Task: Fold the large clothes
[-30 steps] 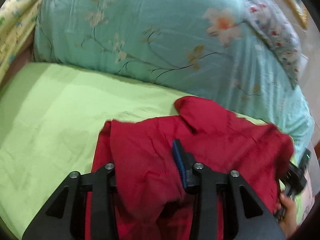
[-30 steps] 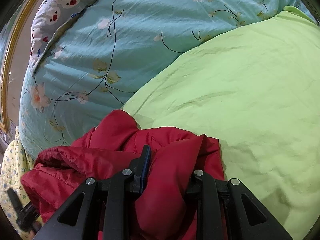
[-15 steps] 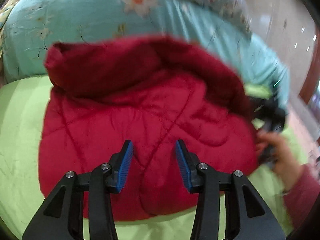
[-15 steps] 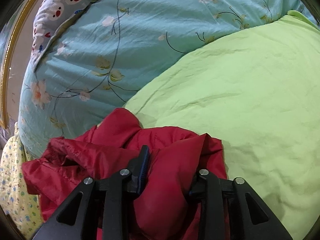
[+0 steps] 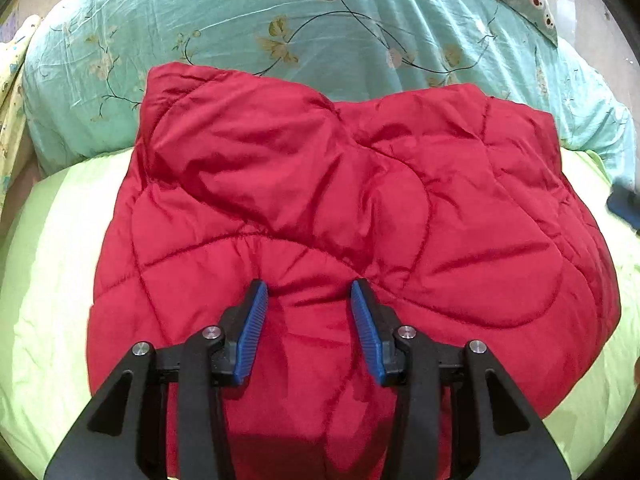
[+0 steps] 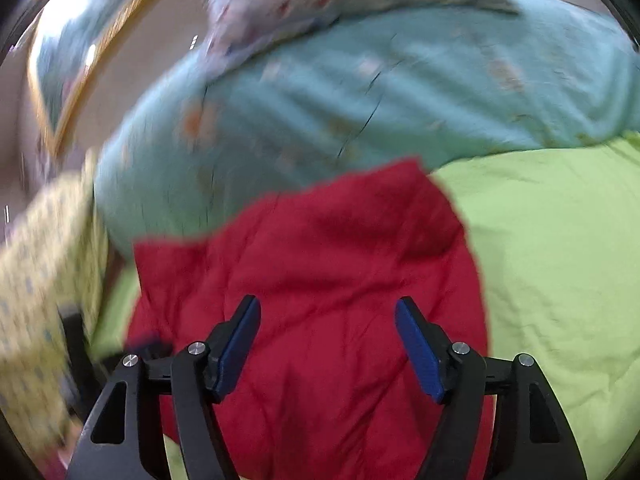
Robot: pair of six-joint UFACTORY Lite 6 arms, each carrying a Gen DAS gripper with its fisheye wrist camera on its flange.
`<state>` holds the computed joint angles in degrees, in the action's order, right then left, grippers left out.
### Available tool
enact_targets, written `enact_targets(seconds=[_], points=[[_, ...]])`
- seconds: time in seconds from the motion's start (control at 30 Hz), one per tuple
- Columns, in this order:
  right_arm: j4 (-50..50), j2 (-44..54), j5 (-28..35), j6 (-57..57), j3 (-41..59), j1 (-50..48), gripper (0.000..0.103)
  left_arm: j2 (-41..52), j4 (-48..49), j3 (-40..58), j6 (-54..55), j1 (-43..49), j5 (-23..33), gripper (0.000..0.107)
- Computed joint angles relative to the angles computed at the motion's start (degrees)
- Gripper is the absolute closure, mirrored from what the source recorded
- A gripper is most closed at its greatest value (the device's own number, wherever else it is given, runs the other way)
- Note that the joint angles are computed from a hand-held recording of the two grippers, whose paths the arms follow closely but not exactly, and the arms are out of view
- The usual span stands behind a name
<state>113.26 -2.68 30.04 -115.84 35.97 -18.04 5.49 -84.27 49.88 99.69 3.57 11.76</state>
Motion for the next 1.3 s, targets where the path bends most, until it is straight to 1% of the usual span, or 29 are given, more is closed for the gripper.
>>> enact_targets(seconds=[0.07, 0.1, 0.17, 0.2, 0.27, 0.3, 0.33, 0.37, 0.43, 0.47, 0.53, 0.67, 0.8, 0.83, 0.9, 0.97, 1.0, 1.03, 1.07, 1.1, 1.2, 1.23, 1.3], points=[[1.8, 6.65, -5.04, -2.19, 4.94, 3.72, 0.031, 1.49, 10.39, 3.63, -10.48, 0.64, 0.1, 0.064], [1.99, 9.35, -6.14, -2.52, 6.87, 4.31, 0.031, 1.61, 12.68, 3.99, -13.49, -0.16, -0.9, 0.064], [5.3, 14.63, -8.03, -5.62, 11.11, 5.18, 0.031, 4.02, 19.9, 7.76, -20.34, 1.23, -1.04, 0.064], [5.8, 16.14, -8.42, -6.04, 12.61, 5.15, 0.032, 4.85, 20.4, 8.15, -20.88, 1.36, -1.81, 0.064], [7.28, 19.26, -10.65, -6.78, 16.29, 5.69, 0.032, 9.18, 25.82, 12.83, -27.4, 1.46, -1.78, 0.063], [6.91, 20.69, -11.83, -5.95, 18.06, 6.06, 0.032, 11.56, 28.87, 15.3, -30.93, 1.6, -2.37, 0.063], [4.24, 22.7, -12.34, -2.72, 20.4, 5.85, 0.032, 13.75, 32.64, 17.51, -34.91, 1.59, -2.77, 0.063], [-0.72, 24.84, -12.17, 2.81, 22.92, 5.33, 0.031, 16.46, 36.32, 20.36, -38.91, 1.97, -1.83, 0.063], [-8.17, 28.32, -10.44, 11.31, 26.48, 3.91, 0.03, 20.49, 38.86, 24.87, -42.71, 2.76, 0.36, 0.063], [-10.06, 29.36, -9.45, 13.67, 27.42, 3.18, 0.03, 22.97, 40.16, 27.76, -44.88, 3.12, 1.77, 0.063], [-12.46, 31.9, -7.88, 17.31, 29.99, 2.13, 0.03, 24.66, 39.46, 29.22, -44.32, 4.09, 2.63, 0.063], [-11.97, 33.62, -8.11, 17.3, 31.49, 2.21, 0.029, 27.58, 45.53, 32.63, -51.29, 3.23, 2.88, 0.063], [-11.73, 34.12, -8.56, 16.86, 32.07, 2.41, 0.029, 26.7, 40.56, 32.12, -46.12, 4.8, 5.41, 0.063], [-11.43, 34.25, -8.47, 16.47, 32.15, 2.37, 0.029, 27.11, 40.77, 33.24, -46.5, 5.01, 6.48, 0.063], [-10.15, 34.08, -8.57, 15.36, 31.82, 2.84, 0.029, 25.35, 37.33, 31.64, -42.64, 6.49, 7.97, 0.063], [-8.99, 34.28, -8.6, 14.35, 31.84, 3.11, 0.029, 21.88, 31.34, 27.64, -35.53, 7.72, 7.93, 0.063], [-7.57, 33.87, -8.5, 12.95, 30.99, 3.22, 0.029, 20.02, 26.74, 25.07, -29.88, 8.26, 6.9, 0.063], [-6.28, 33.31, -8.47, 11.68, 29.99, 3.31, 0.029, 19.54, 24.36, 23.87, -26.62, 8.22, 5.45, 0.063], [-6.54, 32.95, -8.55, 11.89, 29.67, 3.24, 0.029, 19.88, 23.68, 23.4, -25.11, 7.86, 3.82, 0.063], [-7.13, 32.63, -8.86, 12.68, 29.59, 3.43, 0.029, 20.95, 24.75, 23.98, -25.87, 7.52, 3.1, 0.063], [-8.81, 30.49, -9.19, 14.75, 28.26, 3.23, 0.029, 22.03, 30.49, 26.01, -31.54, 7.34, 4.41, 0.063], [-8.74, 29.16, -8.62, 14.72, 27.02, 2.77, 0.029, 21.29, 30.97, 25.63, -31.26, 7.54, 4.94, 0.063], [-7.59, 25.99, -6.96, 13.81, 23.6, 1.74, 0.029, 19.01, 27.58, 23.77, -26.45, 9.23, 7.44, 0.062]])
